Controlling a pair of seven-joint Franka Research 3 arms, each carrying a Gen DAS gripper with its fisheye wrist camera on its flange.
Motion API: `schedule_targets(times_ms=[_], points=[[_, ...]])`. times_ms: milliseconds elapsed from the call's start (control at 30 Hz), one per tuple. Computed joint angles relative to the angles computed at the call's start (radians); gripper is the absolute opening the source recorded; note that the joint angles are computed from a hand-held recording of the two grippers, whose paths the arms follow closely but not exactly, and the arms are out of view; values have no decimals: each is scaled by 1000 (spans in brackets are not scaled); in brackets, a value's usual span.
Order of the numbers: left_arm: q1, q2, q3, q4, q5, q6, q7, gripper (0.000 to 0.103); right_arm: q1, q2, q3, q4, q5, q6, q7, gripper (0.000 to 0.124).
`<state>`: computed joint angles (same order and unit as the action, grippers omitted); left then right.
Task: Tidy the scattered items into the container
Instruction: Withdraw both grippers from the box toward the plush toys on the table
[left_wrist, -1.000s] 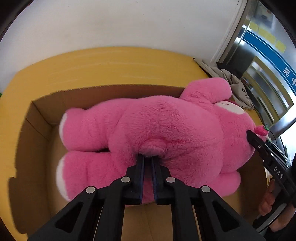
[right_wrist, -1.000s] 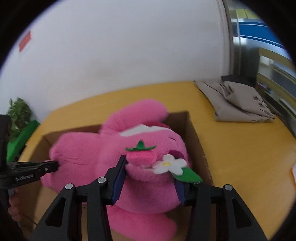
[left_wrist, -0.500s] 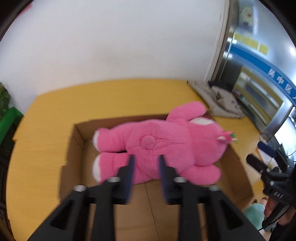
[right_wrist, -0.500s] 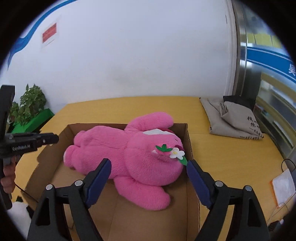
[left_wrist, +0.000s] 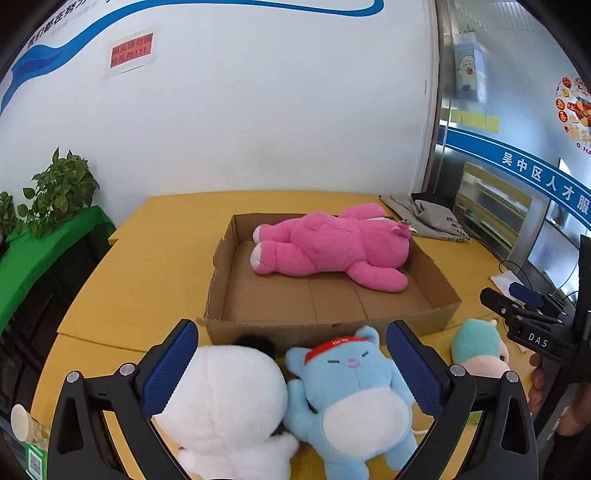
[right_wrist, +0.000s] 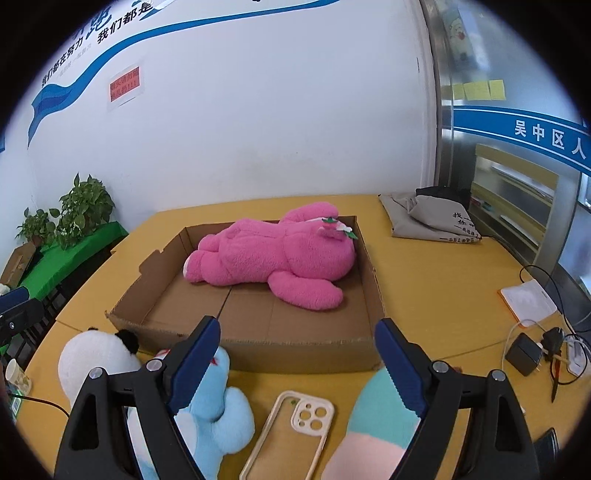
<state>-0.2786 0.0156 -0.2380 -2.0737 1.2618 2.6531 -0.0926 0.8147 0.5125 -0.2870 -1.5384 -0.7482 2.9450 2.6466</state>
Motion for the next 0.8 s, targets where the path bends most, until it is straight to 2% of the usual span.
schedule_targets(times_ms=[67, 133, 300, 400, 800], points=[[-8, -21, -9, -33, 34, 7, -43, 103, 43, -31, -26, -55, -44, 0, 47, 86], [-9, -25, -14, -56, 56, 24, -85, 103, 61, -57, -20, -98, -83, -4, 85, 86], [-8, -8, -13, -92, 21, 88, -111, 103, 51, -79, 55, -150, -126, -22, 99, 86], [-12, 5, -11, -106, 22, 119, -130, 103, 28, -71, 106, -151, -109, -32, 60, 86], [-27, 53, 8, -93, 38, 160, -151, 103, 32, -59, 126, -167, -76, -50, 40, 86]])
